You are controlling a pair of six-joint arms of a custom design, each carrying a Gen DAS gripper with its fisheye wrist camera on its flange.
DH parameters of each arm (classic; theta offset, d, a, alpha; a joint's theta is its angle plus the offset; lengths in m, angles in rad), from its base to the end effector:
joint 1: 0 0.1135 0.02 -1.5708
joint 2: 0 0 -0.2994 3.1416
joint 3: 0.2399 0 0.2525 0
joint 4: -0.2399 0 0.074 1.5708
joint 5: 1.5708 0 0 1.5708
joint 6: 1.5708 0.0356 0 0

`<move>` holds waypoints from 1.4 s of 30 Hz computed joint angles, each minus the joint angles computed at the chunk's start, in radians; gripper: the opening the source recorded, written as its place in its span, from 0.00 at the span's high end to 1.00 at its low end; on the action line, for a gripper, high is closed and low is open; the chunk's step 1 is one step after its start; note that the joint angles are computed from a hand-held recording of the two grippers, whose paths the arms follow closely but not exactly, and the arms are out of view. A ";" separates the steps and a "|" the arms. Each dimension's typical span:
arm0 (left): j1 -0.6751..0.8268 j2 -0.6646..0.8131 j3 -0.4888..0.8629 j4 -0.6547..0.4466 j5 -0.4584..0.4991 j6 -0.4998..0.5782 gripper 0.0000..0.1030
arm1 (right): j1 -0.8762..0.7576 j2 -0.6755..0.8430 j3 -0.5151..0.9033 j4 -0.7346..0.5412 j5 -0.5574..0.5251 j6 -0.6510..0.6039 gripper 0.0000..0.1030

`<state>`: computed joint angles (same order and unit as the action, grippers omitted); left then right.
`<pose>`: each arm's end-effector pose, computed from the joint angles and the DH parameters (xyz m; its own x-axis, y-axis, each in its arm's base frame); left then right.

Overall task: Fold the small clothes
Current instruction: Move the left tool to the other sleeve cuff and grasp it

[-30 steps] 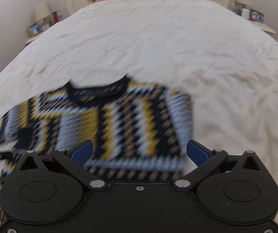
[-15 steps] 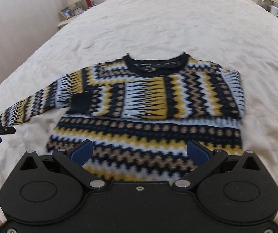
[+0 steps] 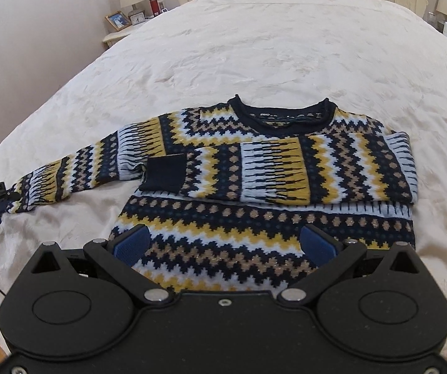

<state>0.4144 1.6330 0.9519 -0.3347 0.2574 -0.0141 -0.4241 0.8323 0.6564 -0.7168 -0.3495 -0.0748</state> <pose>0.3003 0.1222 0.2123 -0.7741 -0.3554 -0.5238 -0.2775 0.9343 -0.2238 0.1306 -0.0456 0.2674 -0.7220 0.2490 -0.6455 0.1373 0.9660 0.2191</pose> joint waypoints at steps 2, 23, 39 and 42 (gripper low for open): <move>0.015 0.027 0.011 0.007 0.018 -0.019 0.01 | 0.017 0.002 0.006 -0.006 0.018 0.010 0.01; 0.070 0.105 0.113 0.044 0.153 -0.096 0.94 | 0.098 0.039 0.018 -0.005 0.051 0.042 0.01; -0.245 -0.167 0.174 0.033 0.226 -0.157 0.94 | -0.261 0.096 -0.021 -0.086 -0.207 -0.225 0.01; -0.349 -0.176 0.181 0.059 0.210 -0.195 0.94 | -0.387 0.140 -0.010 -0.124 -0.267 -0.336 0.01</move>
<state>0.0654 1.4574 1.1325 -0.2752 0.4675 -0.2095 -0.8107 0.9721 0.6467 -0.8404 -0.6167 -0.4107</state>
